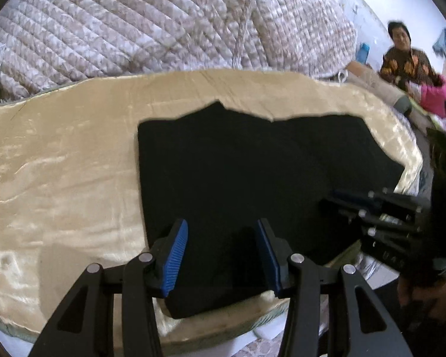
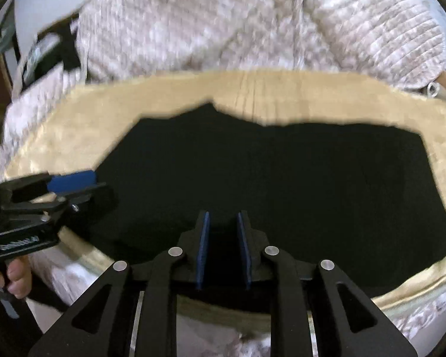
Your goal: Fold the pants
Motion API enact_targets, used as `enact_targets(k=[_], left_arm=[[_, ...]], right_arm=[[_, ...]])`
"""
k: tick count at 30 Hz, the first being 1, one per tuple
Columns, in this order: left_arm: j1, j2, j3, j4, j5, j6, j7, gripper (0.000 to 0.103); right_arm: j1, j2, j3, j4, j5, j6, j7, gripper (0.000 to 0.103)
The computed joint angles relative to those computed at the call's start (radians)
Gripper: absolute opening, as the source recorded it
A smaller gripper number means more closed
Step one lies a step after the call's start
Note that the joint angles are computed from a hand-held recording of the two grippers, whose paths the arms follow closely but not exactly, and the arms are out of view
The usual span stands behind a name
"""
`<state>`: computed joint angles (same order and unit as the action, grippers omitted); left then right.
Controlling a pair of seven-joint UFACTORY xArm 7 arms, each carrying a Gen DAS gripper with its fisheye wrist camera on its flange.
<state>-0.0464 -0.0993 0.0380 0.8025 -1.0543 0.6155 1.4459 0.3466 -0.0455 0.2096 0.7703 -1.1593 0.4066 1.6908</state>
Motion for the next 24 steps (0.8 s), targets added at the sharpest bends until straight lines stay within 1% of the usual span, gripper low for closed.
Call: enact_targets(k=[1,2,4,6,9,11,12,13,15,18,19,22,24], left_arm=[[-0.006,-0.009,-0.005,-0.013,-0.018,-0.025,0.034,0.05],[-0.009,-0.013,-0.006,-0.017,-0.018,-0.033,0.037,0.05],[-0.009,-0.008,-0.002,-0.011,-0.014,-0.023,0.022,0.05],[-0.009,-0.008,-0.001,-0.011,-0.014,-0.023,0.026,0.05],[-0.01,-0.006,-0.001,-0.011,-0.02,-0.025,0.032,0.05],[-0.01,-0.006,-0.002,-0.011,-0.02,-0.029,0.034,0.05],[-0.01,-0.008,-0.002,-0.013,-0.022,-0.027,0.034,0.05],[-0.01,-0.006,-0.002,-0.011,-0.021,-0.027,0.033,0.05],[-0.01,-0.009,-0.001,-0.013,-0.018,-0.024,0.032,0.05],[-0.009,-0.01,0.001,-0.012,-0.017,-0.02,0.024,0.05],[-0.008,-0.012,0.001,-0.011,-0.018,-0.017,0.02,0.05],[-0.008,-0.023,0.005,-0.013,-0.026,-0.011,0.016,0.05],[-0.009,-0.031,0.007,-0.017,-0.031,-0.01,0.02,0.05]], right_arm=[[0.0,-0.003,0.0,-0.001,-0.004,0.0,0.0,0.02],[-0.001,-0.007,-0.002,-0.003,0.007,0.0,-0.01,0.021],[-0.008,-0.014,-0.003,-0.013,-0.006,-0.013,0.015,0.023],[-0.011,-0.017,-0.001,-0.016,-0.003,-0.015,0.014,0.023],[-0.011,-0.03,0.005,-0.026,0.007,0.008,0.003,0.023],[-0.013,-0.044,0.011,-0.037,0.016,0.026,0.014,0.023],[-0.013,-0.051,0.016,-0.041,0.035,0.054,0.013,0.025],[-0.018,-0.067,0.014,-0.057,0.047,0.061,0.022,0.026],[-0.036,-0.091,0.012,-0.08,0.047,0.034,0.057,0.026],[-0.046,-0.108,0.034,-0.08,0.063,0.069,0.055,0.026],[-0.047,-0.113,0.043,-0.078,0.058,0.083,0.057,0.026],[-0.055,-0.121,0.058,-0.072,0.005,0.072,0.083,0.026],[-0.052,-0.113,0.063,-0.062,-0.015,0.066,0.075,0.026]])
